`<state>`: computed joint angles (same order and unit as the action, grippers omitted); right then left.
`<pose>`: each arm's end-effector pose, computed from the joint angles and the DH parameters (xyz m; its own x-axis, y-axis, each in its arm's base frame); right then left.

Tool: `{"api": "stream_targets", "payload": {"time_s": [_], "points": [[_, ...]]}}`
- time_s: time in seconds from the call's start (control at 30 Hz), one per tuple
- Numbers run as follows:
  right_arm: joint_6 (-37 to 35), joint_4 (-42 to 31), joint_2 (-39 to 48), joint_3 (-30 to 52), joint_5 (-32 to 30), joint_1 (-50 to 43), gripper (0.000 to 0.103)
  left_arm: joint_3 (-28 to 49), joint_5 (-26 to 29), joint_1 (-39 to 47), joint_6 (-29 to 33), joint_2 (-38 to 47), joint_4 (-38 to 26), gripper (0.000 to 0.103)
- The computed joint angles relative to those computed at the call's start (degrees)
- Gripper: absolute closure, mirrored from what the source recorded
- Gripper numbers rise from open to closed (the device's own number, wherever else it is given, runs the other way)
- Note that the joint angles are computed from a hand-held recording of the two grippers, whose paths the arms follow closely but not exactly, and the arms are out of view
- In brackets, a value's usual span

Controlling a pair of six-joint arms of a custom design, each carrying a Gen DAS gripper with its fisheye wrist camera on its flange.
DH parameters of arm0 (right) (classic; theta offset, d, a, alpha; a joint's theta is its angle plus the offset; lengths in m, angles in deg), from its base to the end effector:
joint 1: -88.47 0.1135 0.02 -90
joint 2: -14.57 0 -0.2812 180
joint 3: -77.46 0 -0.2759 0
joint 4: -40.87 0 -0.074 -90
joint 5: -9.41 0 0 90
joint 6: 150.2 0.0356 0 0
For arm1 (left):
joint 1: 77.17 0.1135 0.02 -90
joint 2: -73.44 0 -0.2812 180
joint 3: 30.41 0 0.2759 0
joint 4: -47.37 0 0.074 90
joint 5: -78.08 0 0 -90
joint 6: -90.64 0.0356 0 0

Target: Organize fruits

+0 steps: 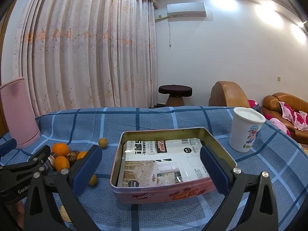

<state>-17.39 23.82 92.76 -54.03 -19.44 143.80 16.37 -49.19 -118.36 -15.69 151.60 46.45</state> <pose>0.1762 0.1999 0.1857 -0.3415 0.0828 -0.9362 0.2409 0.9706 -0.0021 0.2282 -0.1710 0.1904 -0.4249 0.0745 -0.9021 0.0202 0.9971 0.0729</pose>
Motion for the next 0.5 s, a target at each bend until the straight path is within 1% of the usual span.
{"api": "stream_targets", "payload": {"time_s": [0.2,0.5], "points": [[-0.58,0.17,0.67,0.61,-0.93,-0.16,0.000,0.19,-0.09,-0.16,-0.75,0.36,-0.25,0.001],[-0.57,0.60,0.32,0.05,-0.40,0.35,0.000,0.12,-0.08,-0.35,-1.02,0.23,-0.37,0.001]]}}
